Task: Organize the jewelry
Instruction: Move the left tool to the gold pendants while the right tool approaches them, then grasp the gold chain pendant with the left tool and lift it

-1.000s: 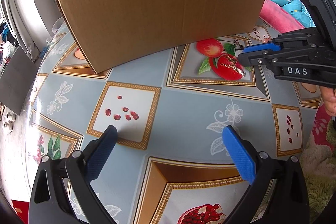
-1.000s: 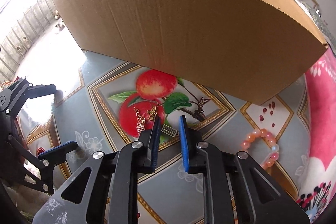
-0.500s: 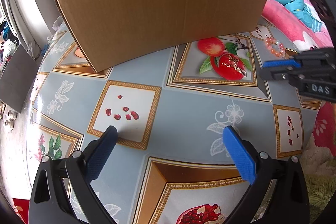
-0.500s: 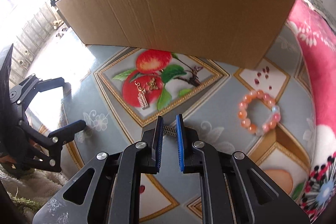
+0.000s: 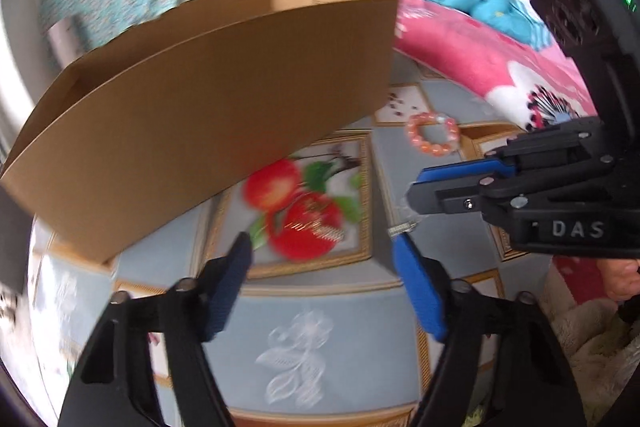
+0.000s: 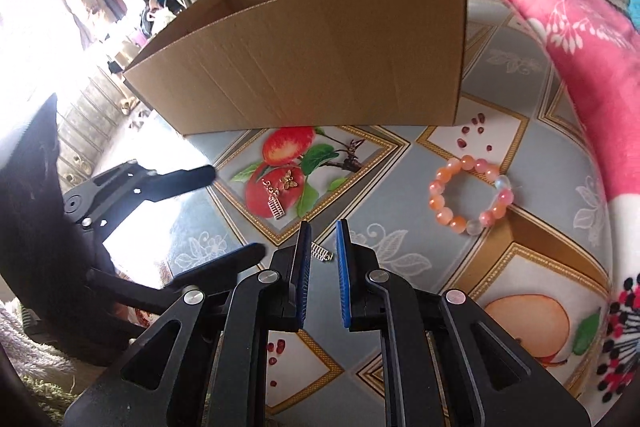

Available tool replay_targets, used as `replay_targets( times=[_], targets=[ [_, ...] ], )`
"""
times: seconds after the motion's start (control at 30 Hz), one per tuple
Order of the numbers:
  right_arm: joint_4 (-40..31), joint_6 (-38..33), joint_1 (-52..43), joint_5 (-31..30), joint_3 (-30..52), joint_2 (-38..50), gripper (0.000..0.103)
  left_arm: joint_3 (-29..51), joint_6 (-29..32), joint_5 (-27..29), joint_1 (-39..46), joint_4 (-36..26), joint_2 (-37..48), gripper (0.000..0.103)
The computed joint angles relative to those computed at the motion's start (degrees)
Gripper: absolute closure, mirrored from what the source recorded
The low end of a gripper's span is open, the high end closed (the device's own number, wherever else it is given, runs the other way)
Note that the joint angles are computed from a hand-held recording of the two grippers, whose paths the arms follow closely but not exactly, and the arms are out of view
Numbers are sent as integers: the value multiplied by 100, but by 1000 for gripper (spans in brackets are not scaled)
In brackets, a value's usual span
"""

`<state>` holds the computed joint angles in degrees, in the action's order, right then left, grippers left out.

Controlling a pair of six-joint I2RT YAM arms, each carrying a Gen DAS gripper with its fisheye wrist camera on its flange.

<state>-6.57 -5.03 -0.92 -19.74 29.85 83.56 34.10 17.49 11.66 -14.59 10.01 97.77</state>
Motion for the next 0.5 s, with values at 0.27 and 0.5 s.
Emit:
replay_targets(
  times=[0.27,0.5],
  targets=[
    [43,-127,-380,-353,-258,-210,92,420,29,-68,-128,-290,465,69],
    [344,-71,-316,-401,-231,96,91,593,294,14,-20,-421,593,71]
  ],
)
